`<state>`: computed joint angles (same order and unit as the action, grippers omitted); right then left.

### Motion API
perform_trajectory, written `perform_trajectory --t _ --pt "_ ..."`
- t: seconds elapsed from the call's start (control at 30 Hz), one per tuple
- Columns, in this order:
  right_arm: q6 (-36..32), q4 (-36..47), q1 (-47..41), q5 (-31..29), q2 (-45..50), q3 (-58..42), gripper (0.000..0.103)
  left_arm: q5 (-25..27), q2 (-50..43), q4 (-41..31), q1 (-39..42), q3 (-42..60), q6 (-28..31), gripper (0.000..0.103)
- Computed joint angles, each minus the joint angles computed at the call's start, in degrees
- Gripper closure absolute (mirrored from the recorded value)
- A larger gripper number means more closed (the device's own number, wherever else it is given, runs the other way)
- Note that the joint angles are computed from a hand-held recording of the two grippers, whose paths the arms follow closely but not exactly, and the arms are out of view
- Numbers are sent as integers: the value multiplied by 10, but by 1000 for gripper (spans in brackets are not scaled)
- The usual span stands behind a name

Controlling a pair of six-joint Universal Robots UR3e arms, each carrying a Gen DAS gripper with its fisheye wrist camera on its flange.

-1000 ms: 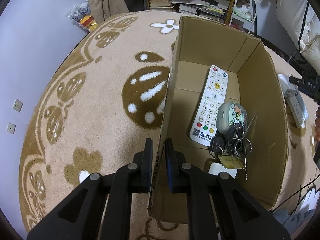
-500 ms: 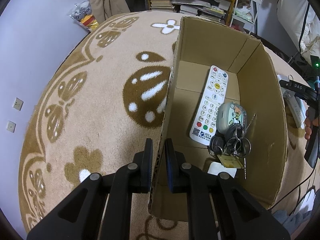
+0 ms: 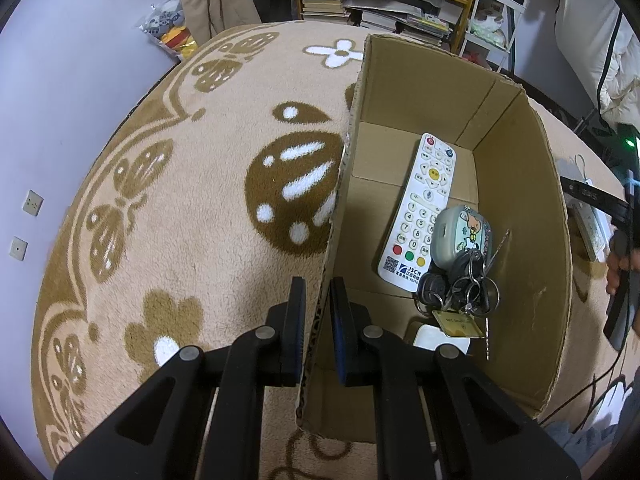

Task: Organize rigid objects
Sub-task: 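Carry the white charger into the box and open the right gripper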

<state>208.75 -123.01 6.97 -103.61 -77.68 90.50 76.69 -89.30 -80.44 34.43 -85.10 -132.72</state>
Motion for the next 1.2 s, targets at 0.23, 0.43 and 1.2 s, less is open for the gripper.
perform_trajectory --t 0.23,0.43,1.2 --pt "67 -94 -23 64 -124 154 47 0 0 0 0 0 -1 91" --pt "98 -126 -16 89 -203 213 47 -1 0 -1 0 2 -4 91" --pt "116 -198 200 138 -64 -38 47 31 25 60 -20 -46 -24 91"
